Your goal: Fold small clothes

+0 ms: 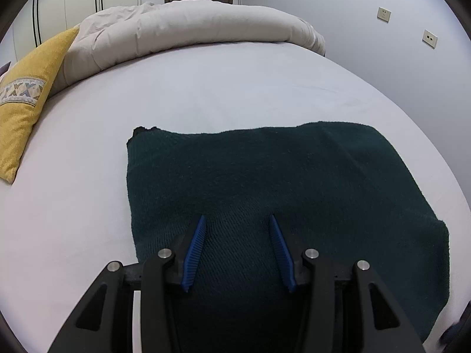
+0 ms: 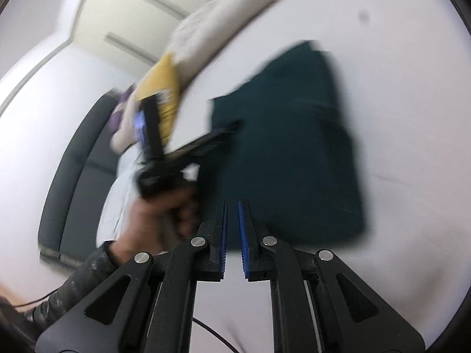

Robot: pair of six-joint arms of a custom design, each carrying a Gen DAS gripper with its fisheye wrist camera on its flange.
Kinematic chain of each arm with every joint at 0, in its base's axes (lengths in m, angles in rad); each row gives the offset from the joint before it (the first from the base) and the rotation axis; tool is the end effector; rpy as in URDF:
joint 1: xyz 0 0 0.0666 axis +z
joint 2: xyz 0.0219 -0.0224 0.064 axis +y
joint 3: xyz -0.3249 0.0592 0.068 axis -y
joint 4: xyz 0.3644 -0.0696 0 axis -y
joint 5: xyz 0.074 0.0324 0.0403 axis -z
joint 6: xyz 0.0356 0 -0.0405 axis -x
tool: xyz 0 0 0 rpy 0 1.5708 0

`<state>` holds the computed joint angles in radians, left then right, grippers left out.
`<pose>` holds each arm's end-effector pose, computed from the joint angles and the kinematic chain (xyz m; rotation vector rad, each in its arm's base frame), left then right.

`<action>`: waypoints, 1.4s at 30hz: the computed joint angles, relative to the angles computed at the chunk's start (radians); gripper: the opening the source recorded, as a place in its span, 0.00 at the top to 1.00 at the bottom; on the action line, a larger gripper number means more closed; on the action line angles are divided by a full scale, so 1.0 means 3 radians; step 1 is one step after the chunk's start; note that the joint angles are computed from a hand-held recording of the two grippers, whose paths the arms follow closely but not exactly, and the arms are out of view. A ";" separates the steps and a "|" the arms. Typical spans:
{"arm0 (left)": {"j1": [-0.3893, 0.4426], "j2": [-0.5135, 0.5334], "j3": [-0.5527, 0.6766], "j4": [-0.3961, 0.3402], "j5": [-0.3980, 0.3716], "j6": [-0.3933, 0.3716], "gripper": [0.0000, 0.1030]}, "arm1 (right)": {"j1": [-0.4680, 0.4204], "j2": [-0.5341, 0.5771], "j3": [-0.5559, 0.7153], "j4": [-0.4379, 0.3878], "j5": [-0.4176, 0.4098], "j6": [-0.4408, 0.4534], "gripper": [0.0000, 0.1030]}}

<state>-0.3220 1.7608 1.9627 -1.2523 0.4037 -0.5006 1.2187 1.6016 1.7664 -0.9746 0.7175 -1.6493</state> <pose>0.5266 -0.1908 0.4172 1.1484 2.2849 -0.4598 0.2047 0.4881 0.4399 0.8032 2.1072 0.7697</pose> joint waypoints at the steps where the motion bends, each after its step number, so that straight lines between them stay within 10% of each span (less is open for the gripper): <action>1: -0.0009 0.0010 0.0012 0.0006 -0.0011 -0.0001 0.51 | -0.0071 0.0071 0.0098 0.0019 -0.0104 0.0135 0.91; 7: -0.0041 0.0053 0.0062 0.0025 -0.0029 -0.0012 0.51 | -0.0438 0.0419 0.0196 0.0350 -0.0849 0.0263 0.94; 10: -0.0043 0.0033 0.0021 0.0076 -0.0028 -0.0021 0.51 | -0.0368 0.0400 -0.0011 0.0626 -0.0654 0.0238 0.94; 22: 0.0057 -0.0095 0.0255 -0.0297 0.0010 0.0065 0.53 | -0.0241 0.0313 0.0596 -0.0327 -0.0329 0.0327 0.84; 26: 0.0056 -0.0307 0.0006 -0.0293 -0.0094 -0.0080 0.53 | -0.0498 0.0050 0.0337 -0.0205 -0.0354 0.0358 0.45; 34: -0.0036 -0.0676 -0.0808 0.0501 -0.0394 -0.0179 0.52 | -0.1105 -0.0342 -0.0508 0.0315 -0.0936 0.0457 0.51; 42: -0.0010 -0.0695 -0.0884 0.0595 -0.0326 -0.0171 0.52 | -0.1090 -0.0859 -0.1188 0.0407 -0.0484 0.0127 0.55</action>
<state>-0.3250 1.5524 1.6977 -1.0737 0.3059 -0.5519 0.8918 1.3437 1.4102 -0.8524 0.5723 -1.6112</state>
